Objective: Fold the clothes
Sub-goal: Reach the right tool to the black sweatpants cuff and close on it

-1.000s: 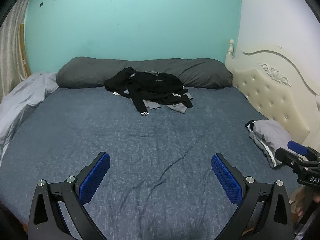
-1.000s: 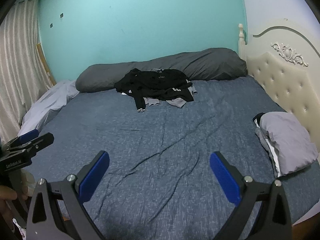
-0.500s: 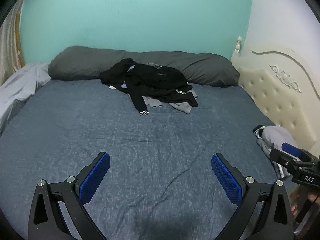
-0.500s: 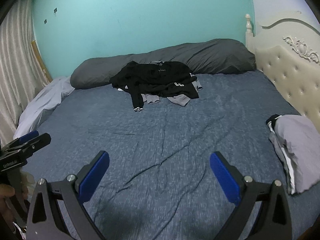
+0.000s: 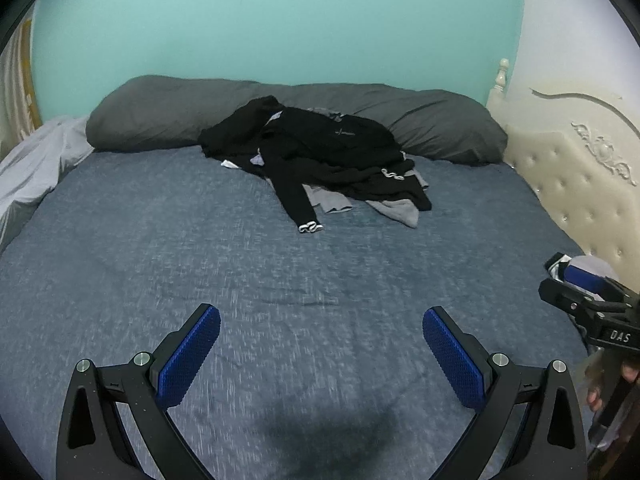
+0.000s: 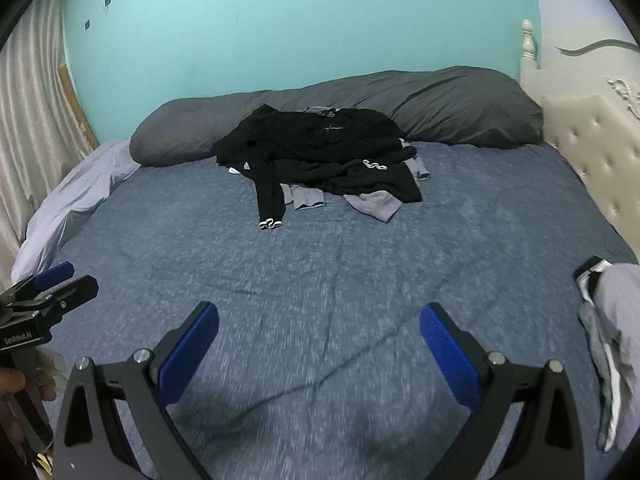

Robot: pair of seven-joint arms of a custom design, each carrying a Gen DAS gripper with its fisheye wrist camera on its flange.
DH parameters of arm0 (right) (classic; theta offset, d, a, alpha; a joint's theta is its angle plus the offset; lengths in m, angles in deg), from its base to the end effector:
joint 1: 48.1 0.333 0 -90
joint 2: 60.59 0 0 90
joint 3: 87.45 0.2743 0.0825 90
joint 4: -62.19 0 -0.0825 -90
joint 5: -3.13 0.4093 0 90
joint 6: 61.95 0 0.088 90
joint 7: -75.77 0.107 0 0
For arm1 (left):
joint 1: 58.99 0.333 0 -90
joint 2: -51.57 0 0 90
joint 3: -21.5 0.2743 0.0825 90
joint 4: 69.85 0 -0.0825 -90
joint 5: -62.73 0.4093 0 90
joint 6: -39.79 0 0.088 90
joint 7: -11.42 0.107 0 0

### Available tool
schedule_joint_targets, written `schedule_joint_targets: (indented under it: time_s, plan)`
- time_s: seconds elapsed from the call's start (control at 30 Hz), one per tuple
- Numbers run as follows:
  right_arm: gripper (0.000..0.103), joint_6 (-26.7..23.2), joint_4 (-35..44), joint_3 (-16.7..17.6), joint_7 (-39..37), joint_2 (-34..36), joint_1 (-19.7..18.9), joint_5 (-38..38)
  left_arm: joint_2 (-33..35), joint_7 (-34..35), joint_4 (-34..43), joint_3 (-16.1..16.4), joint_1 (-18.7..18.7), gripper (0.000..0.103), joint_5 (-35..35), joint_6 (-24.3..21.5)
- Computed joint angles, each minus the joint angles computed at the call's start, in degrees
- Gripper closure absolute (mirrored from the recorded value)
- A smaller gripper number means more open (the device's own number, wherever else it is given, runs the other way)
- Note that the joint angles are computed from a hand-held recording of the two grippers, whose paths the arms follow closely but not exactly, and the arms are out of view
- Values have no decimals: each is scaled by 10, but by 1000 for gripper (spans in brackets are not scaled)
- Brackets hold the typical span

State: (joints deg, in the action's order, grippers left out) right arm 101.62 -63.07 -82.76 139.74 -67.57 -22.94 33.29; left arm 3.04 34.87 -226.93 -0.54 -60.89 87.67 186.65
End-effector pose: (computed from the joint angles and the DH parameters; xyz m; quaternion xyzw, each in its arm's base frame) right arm 0.5183 0.2673 0.4749 -0.7939 0.4533 -0.1381 0.3810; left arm 0.3729 -0.1626 0.4709 -0.7790 0.4748 -0.2631 0.3140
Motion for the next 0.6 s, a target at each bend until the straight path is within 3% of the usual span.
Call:
schedule_joint_targets:
  time_s: [0.3,0.6]
  plan:
    - [2,4,168,43,23,182,-17,-67,68,-12,-18,9,96,0,45,118]
    - [2,-23,366,57,82,360,-4,-169,154,-34,-5,-25,207,0,90,220]
